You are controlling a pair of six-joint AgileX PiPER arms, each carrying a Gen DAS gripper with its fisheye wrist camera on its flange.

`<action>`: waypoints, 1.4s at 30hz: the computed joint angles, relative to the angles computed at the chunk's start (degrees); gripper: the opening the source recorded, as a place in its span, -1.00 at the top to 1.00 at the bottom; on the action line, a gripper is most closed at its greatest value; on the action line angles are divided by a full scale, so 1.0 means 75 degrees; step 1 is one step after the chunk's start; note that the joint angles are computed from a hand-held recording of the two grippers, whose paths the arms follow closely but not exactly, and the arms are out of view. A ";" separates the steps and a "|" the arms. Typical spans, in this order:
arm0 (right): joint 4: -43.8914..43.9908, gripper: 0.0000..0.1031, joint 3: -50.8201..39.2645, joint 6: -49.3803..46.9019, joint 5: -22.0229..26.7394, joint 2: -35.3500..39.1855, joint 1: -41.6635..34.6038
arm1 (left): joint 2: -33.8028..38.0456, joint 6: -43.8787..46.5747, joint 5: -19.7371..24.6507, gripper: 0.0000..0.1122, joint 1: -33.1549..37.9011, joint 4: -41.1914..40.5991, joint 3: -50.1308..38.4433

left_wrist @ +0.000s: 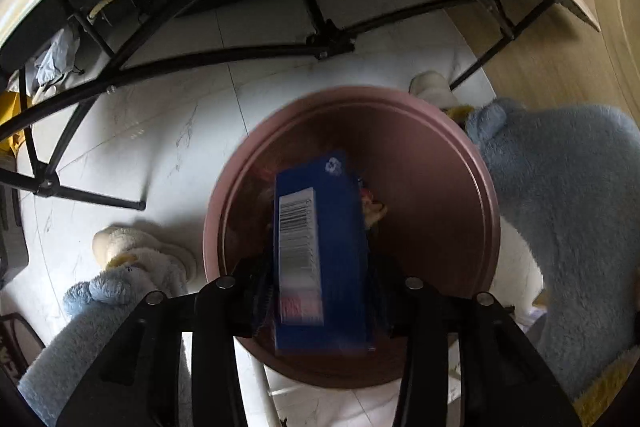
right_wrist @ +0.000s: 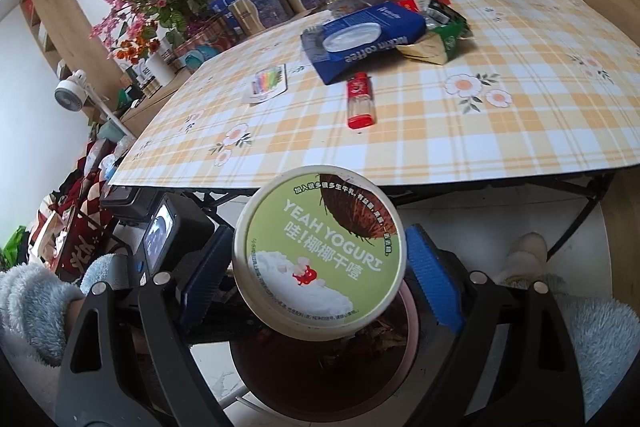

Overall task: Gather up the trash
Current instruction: 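Carry the blue box and yogurt lid over the brown bin and open the left tool, then lower the yogurt lid into the bin and open the right tool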

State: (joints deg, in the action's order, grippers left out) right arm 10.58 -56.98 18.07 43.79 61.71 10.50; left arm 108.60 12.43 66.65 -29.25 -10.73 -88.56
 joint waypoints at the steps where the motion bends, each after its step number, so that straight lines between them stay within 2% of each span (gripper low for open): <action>1: 0.0003 -0.67 0.0010 0.0014 0.0004 -0.0004 -0.0021 | -0.0023 0.0039 -0.0111 -0.07 0.0062 -0.0073 0.0015; 2: 0.0037 -0.67 0.0034 -0.0001 0.0005 -0.0004 -0.0069 | -0.0084 0.0039 -0.0194 -0.30 0.0116 -0.0177 0.0021; 4: 0.0057 -0.67 0.0042 0.0006 0.0014 0.0024 -0.0094 | -0.0328 0.0093 -0.0448 -0.41 0.0308 -0.0477 0.0187; 11: -0.0354 -0.67 -0.0105 0.0264 0.0093 0.0288 0.0304 | -0.1218 0.0443 -0.0598 -0.71 0.1190 -0.1671 0.0410; 17: -0.0872 -0.67 -0.0270 0.0556 0.0268 0.0652 0.0831 | -0.2466 0.0879 -0.1114 -0.73 0.1761 -0.2044 0.0841; 20: -0.1297 -0.67 -0.0436 0.0741 0.0399 0.0971 0.1352 | -0.3059 0.0965 -0.1617 -0.73 0.1883 -0.1989 0.1258; 23: -0.1566 -0.67 -0.0596 0.0777 0.0571 0.1296 0.1748 | -0.3602 0.0917 -0.2388 -0.73 0.1802 -0.1819 0.1882; 27: -0.1786 -0.67 -0.0851 0.0695 0.0948 0.1856 0.2125 | -0.3948 0.0875 -0.2870 -0.73 0.1825 -0.1759 0.2332; 31: -0.1835 -0.67 -0.0982 0.0640 0.1239 0.2238 0.2205 | -0.3945 0.0883 -0.3027 -0.73 0.1981 -0.1889 0.2435; 42: -0.1504 -0.67 -0.1082 0.0283 0.1546 0.2589 0.2063 | -0.3890 0.0888 -0.2979 -0.73 0.2181 -0.2002 0.2485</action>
State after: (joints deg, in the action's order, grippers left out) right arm -0.70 -65.09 20.20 55.39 81.13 25.97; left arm 79.43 19.09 44.30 -12.90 -25.74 -69.92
